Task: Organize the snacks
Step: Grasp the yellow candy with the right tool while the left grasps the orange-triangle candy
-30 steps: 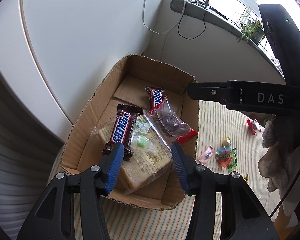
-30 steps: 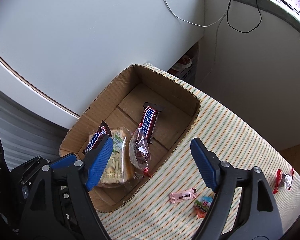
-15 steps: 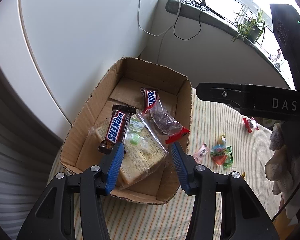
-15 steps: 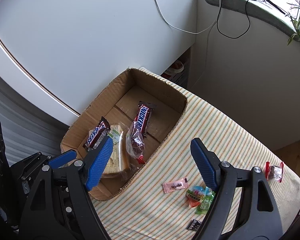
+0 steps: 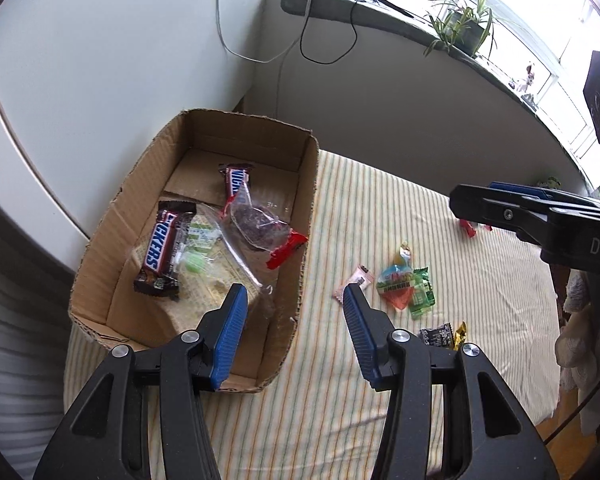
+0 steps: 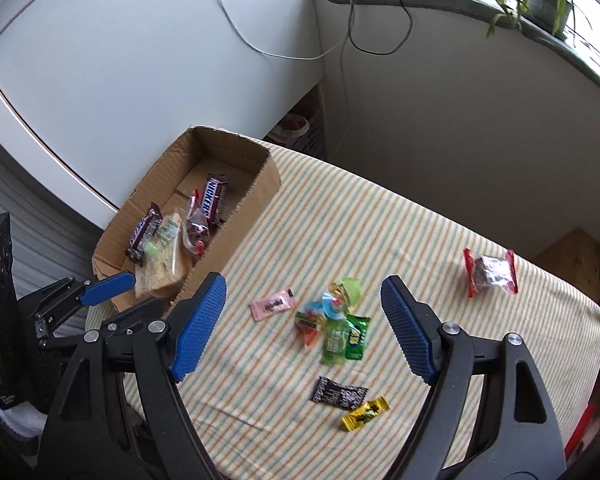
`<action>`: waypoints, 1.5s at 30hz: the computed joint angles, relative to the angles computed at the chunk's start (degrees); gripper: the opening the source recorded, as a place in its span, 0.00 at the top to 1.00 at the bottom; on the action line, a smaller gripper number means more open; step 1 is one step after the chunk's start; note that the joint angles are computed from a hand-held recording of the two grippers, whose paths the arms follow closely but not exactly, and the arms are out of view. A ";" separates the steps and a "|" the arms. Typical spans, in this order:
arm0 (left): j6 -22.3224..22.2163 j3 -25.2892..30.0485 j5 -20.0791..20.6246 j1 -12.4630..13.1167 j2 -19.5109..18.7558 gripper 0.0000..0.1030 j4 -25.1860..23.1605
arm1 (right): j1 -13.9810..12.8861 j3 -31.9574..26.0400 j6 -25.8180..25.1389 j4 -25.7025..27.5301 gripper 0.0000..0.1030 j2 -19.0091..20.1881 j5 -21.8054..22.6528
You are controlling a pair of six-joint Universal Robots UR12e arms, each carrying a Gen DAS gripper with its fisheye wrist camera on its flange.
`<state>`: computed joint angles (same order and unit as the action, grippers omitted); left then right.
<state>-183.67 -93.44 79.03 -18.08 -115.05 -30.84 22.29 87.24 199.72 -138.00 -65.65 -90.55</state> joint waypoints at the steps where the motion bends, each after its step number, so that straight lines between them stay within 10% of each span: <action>1: 0.16 0.00 -0.23 -0.20 -0.04 0.53 -0.09 | -0.36 1.37 0.67 -0.46 0.20 -0.91 -0.20; 16: 2.42 1.79 -4.08 -2.83 -2.16 0.53 -3.59 | -3.08 14.82 10.24 -1.51 0.20 -8.26 2.31; 45: 8.47 8.89 -3.78 -5.57 -9.69 0.53 -7.52 | -2.35 16.22 19.29 -4.86 0.47 -3.55 7.31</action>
<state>-175.20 -84.55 75.25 -23.66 -124.74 -38.36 19.94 103.46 219.01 -142.86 -69.20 -83.23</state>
